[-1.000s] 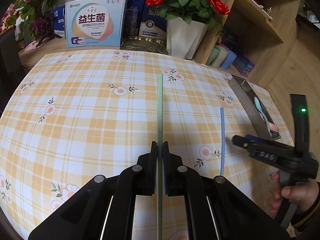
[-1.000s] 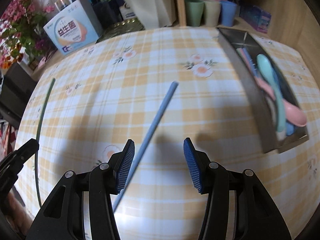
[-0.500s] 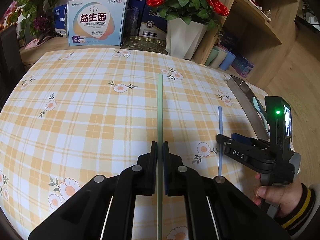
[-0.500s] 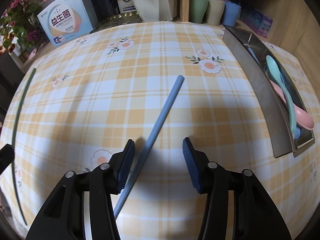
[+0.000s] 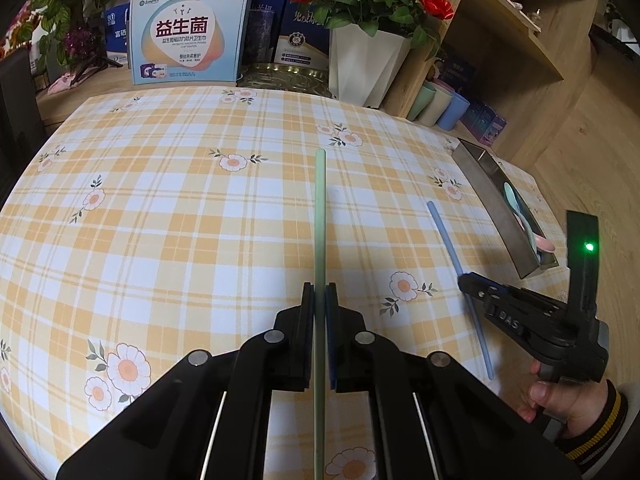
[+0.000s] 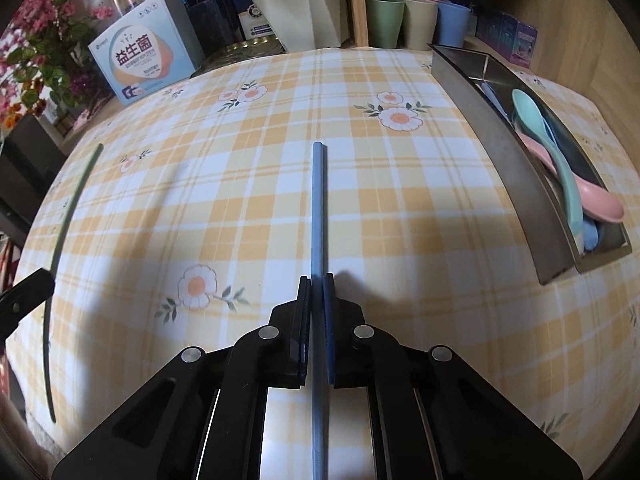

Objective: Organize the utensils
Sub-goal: 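Lift the blue chopstick, carry it into the caddy, open the right tool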

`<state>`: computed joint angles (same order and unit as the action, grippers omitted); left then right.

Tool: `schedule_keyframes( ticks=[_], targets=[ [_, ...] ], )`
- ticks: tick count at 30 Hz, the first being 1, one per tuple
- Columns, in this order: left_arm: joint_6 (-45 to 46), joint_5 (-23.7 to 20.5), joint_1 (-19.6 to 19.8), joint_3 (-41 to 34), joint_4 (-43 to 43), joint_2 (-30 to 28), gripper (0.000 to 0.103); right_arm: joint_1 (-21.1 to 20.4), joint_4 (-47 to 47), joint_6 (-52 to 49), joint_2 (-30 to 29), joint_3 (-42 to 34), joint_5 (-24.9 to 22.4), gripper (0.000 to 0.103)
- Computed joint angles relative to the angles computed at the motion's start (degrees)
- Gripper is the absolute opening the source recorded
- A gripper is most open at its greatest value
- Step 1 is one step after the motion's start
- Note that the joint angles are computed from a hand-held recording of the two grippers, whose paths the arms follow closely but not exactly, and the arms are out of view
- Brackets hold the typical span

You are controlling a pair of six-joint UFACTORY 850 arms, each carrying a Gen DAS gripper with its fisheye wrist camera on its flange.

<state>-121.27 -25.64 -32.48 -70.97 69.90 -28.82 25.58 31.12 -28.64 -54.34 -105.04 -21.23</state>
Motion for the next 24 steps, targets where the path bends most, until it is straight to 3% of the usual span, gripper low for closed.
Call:
schedule_keyframes(
  ticks=[13,20,24],
  targets=[
    [1.2,-0.5,-0.1,-0.8,-1.5,-0.6,0.005,-2.7,28.2,-27.7,3.8,4.7,0.7,0.006],
    [5.0,3.0,0.6,-1.8,-5.6,-1.8,0.005,-4.8,28.4,-27.7,3.6,2.6,0.6,0.006],
    [11.3,6.6,1.3,-2.4,-13.0,-2.8,0.005,-6.0,30.4,-28.9,3.8,2.7,0.6,0.006]
  ],
)
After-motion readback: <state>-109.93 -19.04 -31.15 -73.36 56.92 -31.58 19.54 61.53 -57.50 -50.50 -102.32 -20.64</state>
